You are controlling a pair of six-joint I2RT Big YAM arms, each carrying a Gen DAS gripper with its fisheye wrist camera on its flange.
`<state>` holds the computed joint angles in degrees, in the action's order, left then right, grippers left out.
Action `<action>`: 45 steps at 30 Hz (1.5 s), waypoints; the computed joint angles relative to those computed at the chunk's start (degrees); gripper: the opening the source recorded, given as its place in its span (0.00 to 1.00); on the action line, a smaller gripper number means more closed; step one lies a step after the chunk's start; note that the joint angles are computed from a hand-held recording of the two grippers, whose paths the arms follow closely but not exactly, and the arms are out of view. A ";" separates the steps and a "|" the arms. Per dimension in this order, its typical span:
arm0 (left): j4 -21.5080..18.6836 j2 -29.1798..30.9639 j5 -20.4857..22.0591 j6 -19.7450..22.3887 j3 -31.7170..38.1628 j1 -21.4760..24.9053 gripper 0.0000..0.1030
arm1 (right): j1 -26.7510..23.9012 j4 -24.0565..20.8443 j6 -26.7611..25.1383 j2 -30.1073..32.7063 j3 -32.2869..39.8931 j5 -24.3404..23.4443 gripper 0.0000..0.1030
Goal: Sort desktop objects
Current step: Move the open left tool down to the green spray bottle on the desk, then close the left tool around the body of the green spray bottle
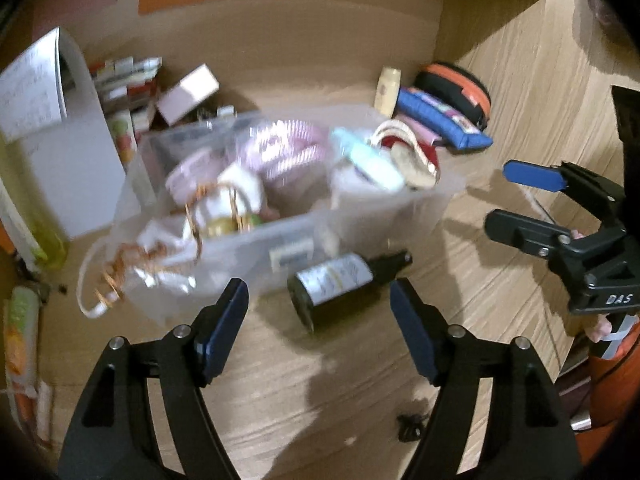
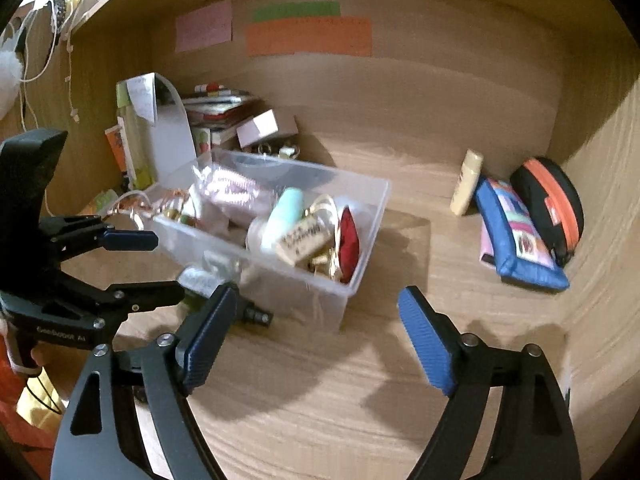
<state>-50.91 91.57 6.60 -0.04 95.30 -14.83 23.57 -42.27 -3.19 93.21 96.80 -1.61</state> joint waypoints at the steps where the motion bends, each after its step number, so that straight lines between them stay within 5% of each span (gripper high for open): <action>1: -0.38 0.25 -0.07 -0.19 0.02 -0.06 0.71 | -0.12 -0.16 -0.10 -0.10 -0.29 -0.17 0.79; 18: -9.36 9.78 3.11 -1.40 10.24 -1.46 0.72 | -2.03 -0.66 -0.97 -2.11 -4.61 -2.09 0.79; 23: -8.59 9.99 3.53 -2.33 10.21 -1.34 0.72 | -2.00 -0.80 -1.30 -2.41 -5.20 -3.14 0.79; 26: -7.66 9.17 4.30 -2.29 9.14 -1.21 0.62 | -1.68 -0.91 -1.53 -2.59 -5.67 -3.69 0.79; 36: -3.90 5.00 4.80 -2.32 4.29 -0.09 0.62 | 0.58 -2.61 -1.44 -2.03 -5.93 -6.01 0.79; 45: 0.17 -0.98 3.67 -3.87 -1.54 2.98 0.62 | 4.25 0.60 -4.68 -3.84 -8.80 -6.08 0.79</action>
